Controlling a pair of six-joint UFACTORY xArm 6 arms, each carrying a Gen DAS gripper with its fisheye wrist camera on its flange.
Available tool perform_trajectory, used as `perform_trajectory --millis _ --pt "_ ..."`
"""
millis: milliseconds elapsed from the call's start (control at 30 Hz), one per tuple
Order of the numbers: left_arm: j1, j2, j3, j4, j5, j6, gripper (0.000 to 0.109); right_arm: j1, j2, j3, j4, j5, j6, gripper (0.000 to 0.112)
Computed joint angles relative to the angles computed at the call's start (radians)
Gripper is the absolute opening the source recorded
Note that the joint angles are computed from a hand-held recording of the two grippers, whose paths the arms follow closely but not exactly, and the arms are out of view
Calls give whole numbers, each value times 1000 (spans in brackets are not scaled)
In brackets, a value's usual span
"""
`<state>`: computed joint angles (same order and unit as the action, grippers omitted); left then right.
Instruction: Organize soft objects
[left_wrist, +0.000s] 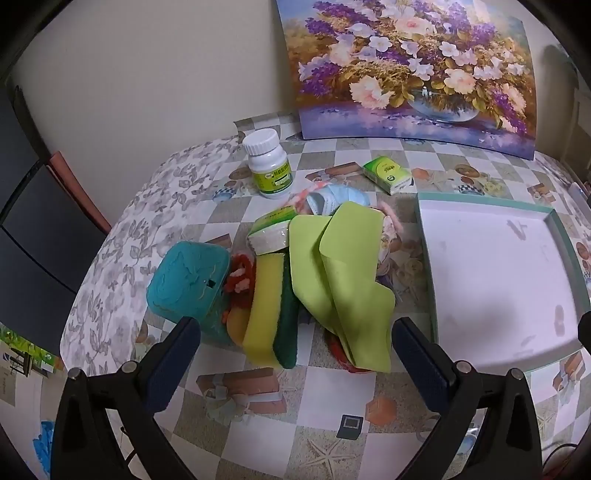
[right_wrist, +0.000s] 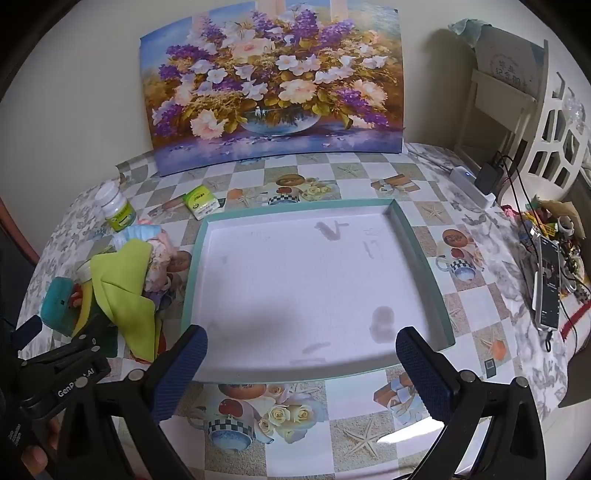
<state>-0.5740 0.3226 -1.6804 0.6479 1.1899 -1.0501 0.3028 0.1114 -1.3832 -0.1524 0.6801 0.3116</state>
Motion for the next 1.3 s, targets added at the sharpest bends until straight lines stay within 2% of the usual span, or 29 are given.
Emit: perform_trajectory --millis 1300 --pt "1 -1 10 -12 -4 1 103 2 -1 4 2 -4 1 103"
